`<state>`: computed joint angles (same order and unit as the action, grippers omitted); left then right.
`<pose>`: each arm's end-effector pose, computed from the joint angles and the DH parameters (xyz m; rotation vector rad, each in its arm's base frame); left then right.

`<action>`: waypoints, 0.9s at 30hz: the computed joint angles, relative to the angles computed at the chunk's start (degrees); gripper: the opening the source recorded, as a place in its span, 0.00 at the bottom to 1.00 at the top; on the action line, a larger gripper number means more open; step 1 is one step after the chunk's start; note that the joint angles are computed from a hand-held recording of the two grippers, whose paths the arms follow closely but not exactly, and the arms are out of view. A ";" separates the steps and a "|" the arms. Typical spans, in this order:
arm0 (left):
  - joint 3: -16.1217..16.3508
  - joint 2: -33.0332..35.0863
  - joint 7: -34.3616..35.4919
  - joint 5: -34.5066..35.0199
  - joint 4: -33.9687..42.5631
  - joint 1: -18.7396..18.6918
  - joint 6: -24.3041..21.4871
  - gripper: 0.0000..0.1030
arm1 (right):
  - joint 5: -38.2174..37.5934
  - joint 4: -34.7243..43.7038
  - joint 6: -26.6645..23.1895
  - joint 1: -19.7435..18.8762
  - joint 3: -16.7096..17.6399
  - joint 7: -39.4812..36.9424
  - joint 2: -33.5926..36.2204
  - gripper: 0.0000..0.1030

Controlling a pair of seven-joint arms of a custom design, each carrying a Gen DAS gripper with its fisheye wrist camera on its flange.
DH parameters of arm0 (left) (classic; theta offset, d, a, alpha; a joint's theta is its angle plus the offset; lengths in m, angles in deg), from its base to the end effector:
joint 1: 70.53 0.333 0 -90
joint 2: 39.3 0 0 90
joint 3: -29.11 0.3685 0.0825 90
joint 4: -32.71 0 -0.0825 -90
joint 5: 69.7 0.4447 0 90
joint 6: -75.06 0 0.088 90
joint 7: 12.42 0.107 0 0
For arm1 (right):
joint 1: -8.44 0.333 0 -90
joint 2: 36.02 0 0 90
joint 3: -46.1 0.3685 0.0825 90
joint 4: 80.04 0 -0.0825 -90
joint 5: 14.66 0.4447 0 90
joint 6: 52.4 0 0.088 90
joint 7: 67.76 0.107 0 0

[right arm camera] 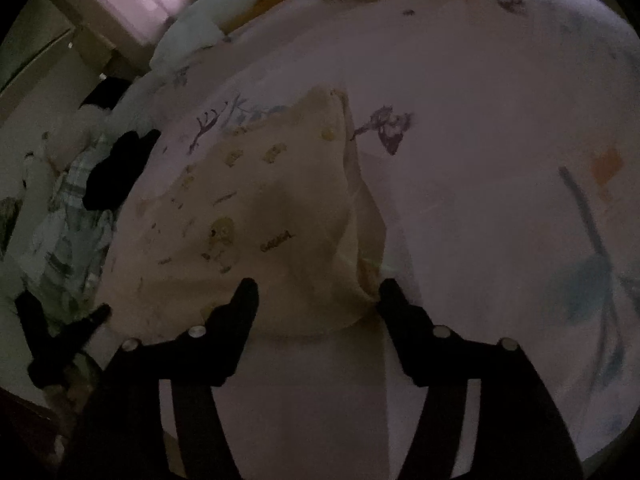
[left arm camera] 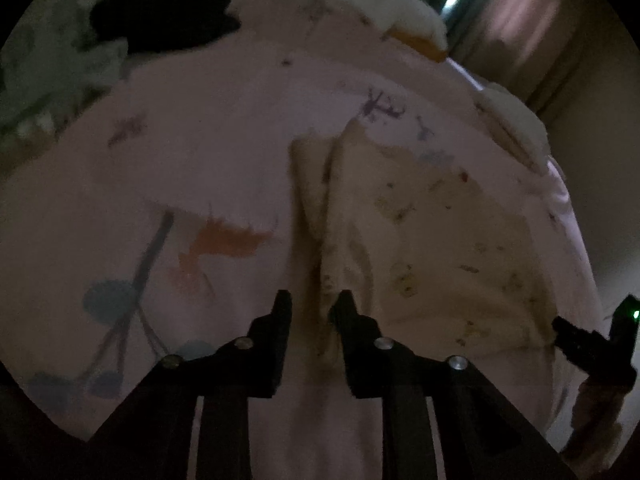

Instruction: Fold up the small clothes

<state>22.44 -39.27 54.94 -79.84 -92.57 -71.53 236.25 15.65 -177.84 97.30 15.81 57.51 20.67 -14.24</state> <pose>0.6224 -0.0751 0.4760 -2.3402 1.5338 -0.8611 0.7369 0.2185 0.4499 -1.6836 1.8042 0.0752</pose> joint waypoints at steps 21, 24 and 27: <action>-0.45 2.39 17.99 -20.63 0.86 0.03 -0.86 0.19 | 19.17 0.65 3.71 -4.03 6.06 -9.78 1.90 0.07; -0.58 1.91 22.38 -27.60 0.40 0.69 -1.34 0.19 | 22.22 2.87 4.59 -3.02 6.75 -14.30 2.11 0.07; -0.40 1.42 23.79 -30.32 0.10 0.82 -1.90 0.19 | 23.50 7.20 3.91 -1.70 7.50 -17.09 4.10 0.07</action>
<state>22.03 -37.85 78.74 -110.16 -92.47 -70.71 234.36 39.15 -170.64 101.22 14.12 65.01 3.58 -10.14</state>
